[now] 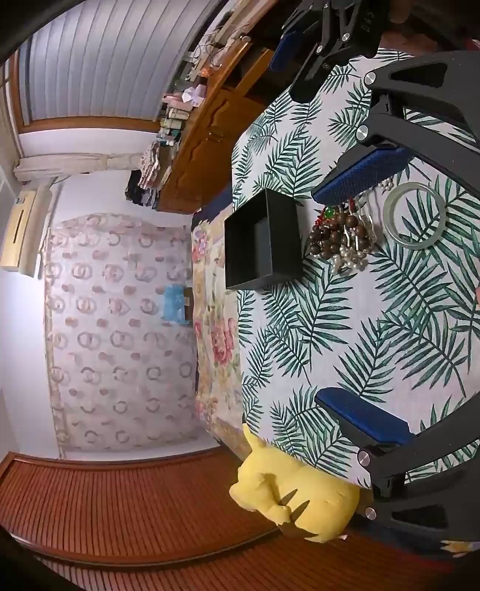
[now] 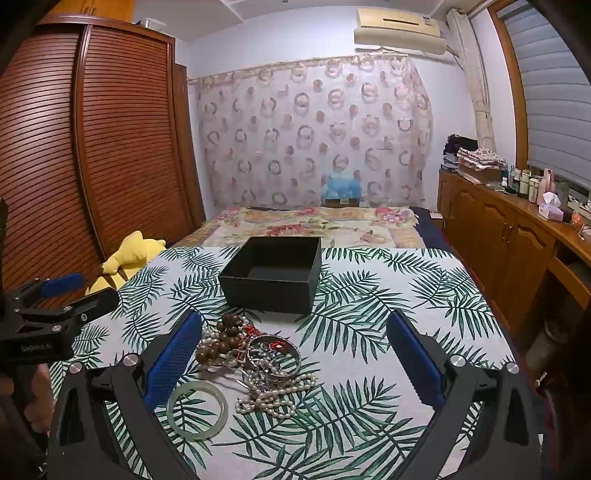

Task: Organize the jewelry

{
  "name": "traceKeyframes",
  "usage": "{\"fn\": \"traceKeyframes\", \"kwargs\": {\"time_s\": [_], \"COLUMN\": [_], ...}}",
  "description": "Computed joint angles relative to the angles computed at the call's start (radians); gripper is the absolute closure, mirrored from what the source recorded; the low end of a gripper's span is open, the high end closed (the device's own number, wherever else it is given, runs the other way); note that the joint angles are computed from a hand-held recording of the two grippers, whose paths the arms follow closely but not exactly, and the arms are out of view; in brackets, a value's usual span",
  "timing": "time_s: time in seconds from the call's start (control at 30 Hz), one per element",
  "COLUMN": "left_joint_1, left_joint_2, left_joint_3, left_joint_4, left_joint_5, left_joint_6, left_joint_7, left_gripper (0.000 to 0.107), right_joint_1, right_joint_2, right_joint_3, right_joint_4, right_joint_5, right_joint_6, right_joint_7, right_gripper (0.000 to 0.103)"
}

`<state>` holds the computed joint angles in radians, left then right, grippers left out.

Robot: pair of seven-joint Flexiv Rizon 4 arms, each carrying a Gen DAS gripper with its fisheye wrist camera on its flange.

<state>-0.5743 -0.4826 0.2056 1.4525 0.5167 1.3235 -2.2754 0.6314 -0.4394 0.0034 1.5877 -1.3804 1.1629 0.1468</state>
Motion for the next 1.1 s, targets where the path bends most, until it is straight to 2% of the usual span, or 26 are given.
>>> {"fn": "traceKeyframes", "kwargs": {"time_s": [0.5,0.53,1.1], "left_joint_1": [-0.016,-0.001,-0.004], "left_joint_2": [-0.009,0.002,0.003], "left_joint_3": [0.016,0.0,0.006], "left_joint_4": [-0.006,0.0,0.001], "left_joint_5": [0.024,0.01,0.017], "left_joint_6": [0.009,0.005,0.01], "left_joint_7": [-0.043,-0.016,-0.024], "left_gripper": [0.011,0.011,0.011], "right_joint_1": [0.0,0.0,0.001], "right_joint_2": [0.001,0.001,0.0], "right_joint_3": [-0.001,-0.001,0.0], "right_joint_4": [-0.002,-0.002,-0.004], "right_joint_5": [-0.006,-0.007,-0.001], "right_joint_6": [-0.001,-0.002,-0.002], "right_joint_7": [0.007,0.008,0.002], "right_gripper": [0.002,0.002,0.002]}}
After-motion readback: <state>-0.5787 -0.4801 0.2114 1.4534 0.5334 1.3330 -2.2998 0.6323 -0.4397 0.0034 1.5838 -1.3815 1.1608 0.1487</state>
